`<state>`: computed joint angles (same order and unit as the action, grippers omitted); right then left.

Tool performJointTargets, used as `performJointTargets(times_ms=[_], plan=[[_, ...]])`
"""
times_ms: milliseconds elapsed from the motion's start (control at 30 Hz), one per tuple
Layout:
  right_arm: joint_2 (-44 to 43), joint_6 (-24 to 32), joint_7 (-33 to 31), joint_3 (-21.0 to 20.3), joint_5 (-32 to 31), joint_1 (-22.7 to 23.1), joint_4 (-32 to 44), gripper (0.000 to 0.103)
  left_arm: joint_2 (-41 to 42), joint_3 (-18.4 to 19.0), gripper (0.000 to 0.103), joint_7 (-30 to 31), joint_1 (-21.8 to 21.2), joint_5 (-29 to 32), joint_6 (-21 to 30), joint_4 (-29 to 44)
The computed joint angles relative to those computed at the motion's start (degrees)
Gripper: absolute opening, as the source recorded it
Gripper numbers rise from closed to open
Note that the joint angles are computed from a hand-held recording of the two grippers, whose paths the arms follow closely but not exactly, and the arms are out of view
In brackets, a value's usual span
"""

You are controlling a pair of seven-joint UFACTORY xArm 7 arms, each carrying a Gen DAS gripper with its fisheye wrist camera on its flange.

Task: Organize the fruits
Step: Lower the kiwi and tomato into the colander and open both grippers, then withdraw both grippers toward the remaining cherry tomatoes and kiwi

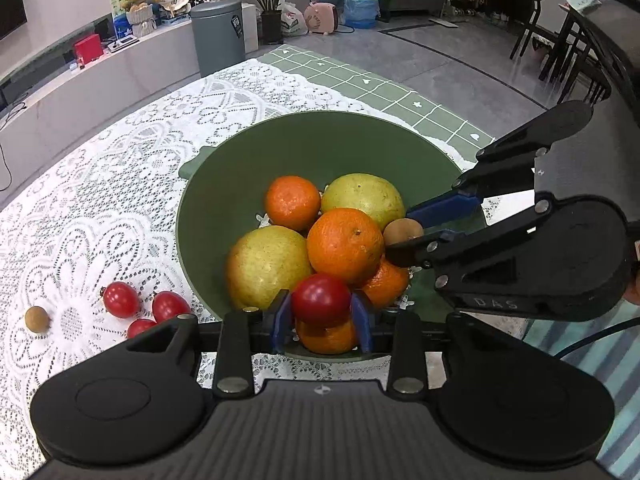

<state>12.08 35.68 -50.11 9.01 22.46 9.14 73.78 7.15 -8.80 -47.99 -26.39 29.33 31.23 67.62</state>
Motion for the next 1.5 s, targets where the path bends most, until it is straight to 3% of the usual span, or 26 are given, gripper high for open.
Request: performJointTargets(times_ms=[267,567,867,967,1067,1200,1500], plan=[[-1.28,-0.75,0.34,0.03,-0.11,0.37,-0.86,0.027,-1.35,-0.14,0.056,-1.56,-0.02,1.23,-0.99,-1.13],[-4.72,-5.33,1.59,-0.34,0.86,1.01,-3.83,0.056,-4.53,-1.22,0.065,-5.33,0.48,4.97,-0.74,-2.71],[-10.75,-11.75,-0.37,-0.59,8.03,2.76,-9.50,0.068,-10.23,-3.52,0.066,-13.66,2.47,11.14,-0.69,-6.76],[-12.93,-12.90,-1.70,-1.03,13.34,3.85,-11.36,0.074,-12.48,-4.98,0.066,-16.83,3.39,14.13,1.46,-8.03],[-14.82,-13.23,-1.82,-1.75,17.64,5.16,-13.05,0.074,-15.13,-6.29,0.066,-19.43,4.36,15.73,3.07,-10.06],[-16.92,-14.25,0.82,-2.15,18.71,7.03,-15.45,0.074,-19.02,-7.80,0.066,-22.74,6.10,15.98,4.18,-13.27],[-18.46,-14.40,2.10,-2.18,23.28,12.01,-18.86,0.074,-27.45,-10.29,0.067,-26.05,10.65,12.84,4.83,-20.55]])
